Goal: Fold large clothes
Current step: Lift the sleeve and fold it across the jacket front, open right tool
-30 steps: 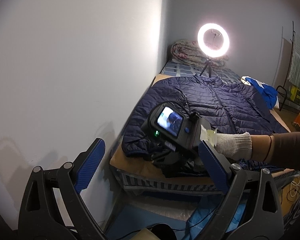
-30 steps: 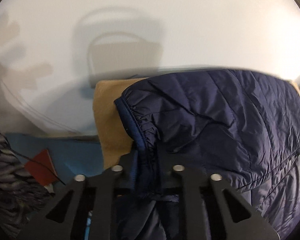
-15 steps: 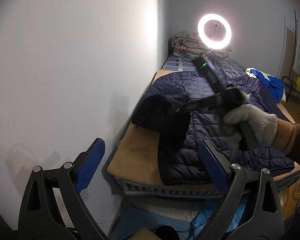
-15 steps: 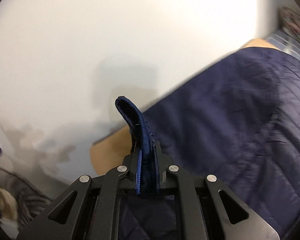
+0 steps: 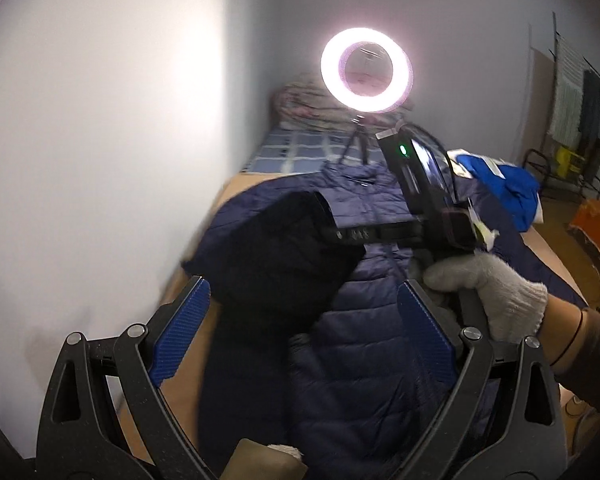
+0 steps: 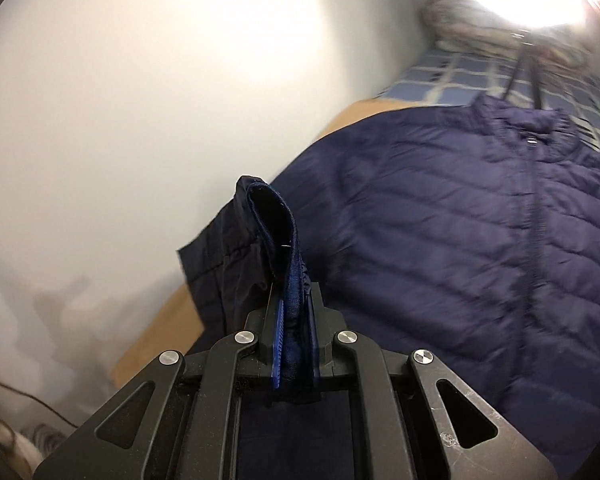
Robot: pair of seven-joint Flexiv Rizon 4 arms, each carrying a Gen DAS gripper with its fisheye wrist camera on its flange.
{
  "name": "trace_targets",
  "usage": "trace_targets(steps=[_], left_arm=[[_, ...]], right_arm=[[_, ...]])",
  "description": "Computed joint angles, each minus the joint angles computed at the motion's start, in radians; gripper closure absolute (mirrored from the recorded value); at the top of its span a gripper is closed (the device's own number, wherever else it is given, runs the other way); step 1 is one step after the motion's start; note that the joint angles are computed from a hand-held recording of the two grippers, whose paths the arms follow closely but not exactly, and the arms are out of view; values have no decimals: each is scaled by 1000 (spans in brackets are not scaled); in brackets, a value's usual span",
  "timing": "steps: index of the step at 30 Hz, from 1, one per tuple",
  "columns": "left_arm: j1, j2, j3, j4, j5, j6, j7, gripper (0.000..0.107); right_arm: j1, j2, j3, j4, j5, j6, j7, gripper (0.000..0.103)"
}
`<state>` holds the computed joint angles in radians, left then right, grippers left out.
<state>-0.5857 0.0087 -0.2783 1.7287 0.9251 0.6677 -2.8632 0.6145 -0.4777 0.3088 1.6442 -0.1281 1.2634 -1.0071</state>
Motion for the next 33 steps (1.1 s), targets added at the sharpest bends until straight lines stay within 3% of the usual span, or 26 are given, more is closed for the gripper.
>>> trace_targets(steps=[7,12,19,25,33], left_arm=[[-18,-111,40,-42,-49,72,61,10],[-37,-160,81,-66,-94,114,94,10],[-55,-195,121,-83,-146,161,120,10],[-73,-215,141,-101,-159,161,137,10],[-79,-227,156,-108,-171,154,137,10]], right_arm=[[-48,-11,-75,0,-25,60,39,94],[-62,-15,-179,46,-100,114,105,94],[7,2,-418,187,-304,181,333,94],[22,7,-518,239,-434,201,484,94],[125,27,-718,331,-575,292,779,94]])
